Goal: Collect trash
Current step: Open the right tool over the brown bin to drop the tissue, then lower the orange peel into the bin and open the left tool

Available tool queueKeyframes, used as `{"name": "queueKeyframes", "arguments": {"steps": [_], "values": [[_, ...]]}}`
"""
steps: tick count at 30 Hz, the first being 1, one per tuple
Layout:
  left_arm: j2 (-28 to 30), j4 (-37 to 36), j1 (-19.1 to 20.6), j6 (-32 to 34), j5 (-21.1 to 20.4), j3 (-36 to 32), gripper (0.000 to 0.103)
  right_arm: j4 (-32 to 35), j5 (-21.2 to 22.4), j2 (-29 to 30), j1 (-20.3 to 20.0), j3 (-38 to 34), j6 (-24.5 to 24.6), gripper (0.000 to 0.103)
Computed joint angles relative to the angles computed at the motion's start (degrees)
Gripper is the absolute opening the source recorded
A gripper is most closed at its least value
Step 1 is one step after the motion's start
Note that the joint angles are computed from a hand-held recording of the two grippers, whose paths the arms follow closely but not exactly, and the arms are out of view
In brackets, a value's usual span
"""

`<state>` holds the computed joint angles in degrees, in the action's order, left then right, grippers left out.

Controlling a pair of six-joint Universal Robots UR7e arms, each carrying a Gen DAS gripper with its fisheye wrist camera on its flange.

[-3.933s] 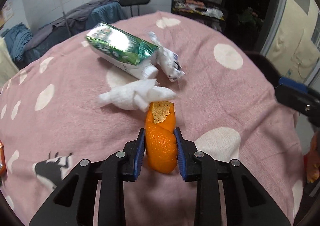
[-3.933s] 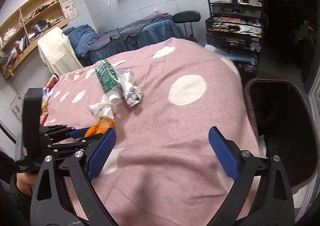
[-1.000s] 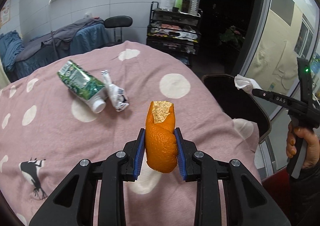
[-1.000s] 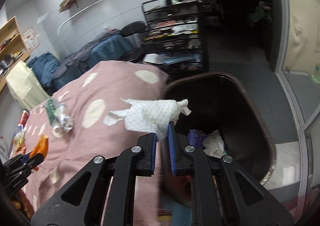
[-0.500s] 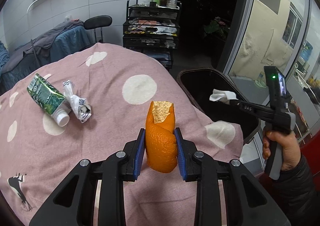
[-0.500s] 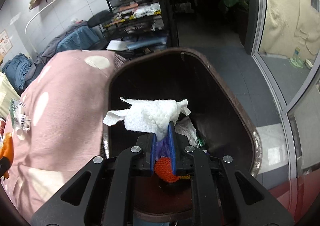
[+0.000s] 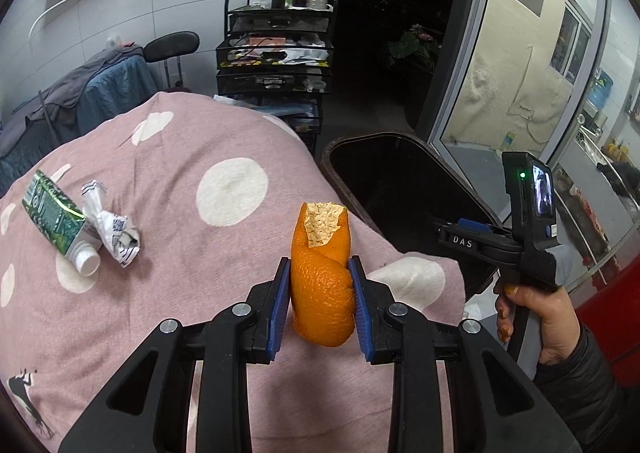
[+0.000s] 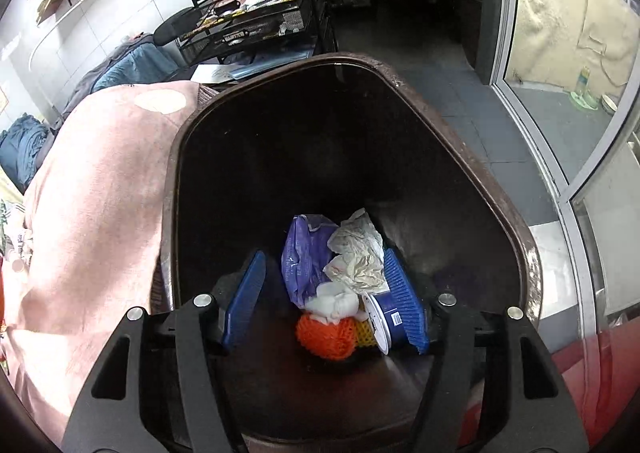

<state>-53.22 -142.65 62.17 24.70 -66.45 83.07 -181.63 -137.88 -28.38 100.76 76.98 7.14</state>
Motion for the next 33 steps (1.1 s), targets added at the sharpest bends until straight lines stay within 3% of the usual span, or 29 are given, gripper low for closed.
{"name": "queueKeyframes", "arguments": {"steps": [17,22,33], "values": [[5.9,2.1,-2.4,1.0,0.9,-3.5,0.029,-17.4,-6.3,-1.9,3.5,3.6,-7.2,0.078],[8.4,4.2,-2.9,0.6,1.2,-6.1,0.029,-20.3,-8.3,-2.5,3.7,4.2,-7.5,0.086],[16.1,10.6,-4.0,-1.9,2.9,-14.2,0.029,-23.8,-10.1,-4.2,3.1,6.1,-6.3,0.090]]}}
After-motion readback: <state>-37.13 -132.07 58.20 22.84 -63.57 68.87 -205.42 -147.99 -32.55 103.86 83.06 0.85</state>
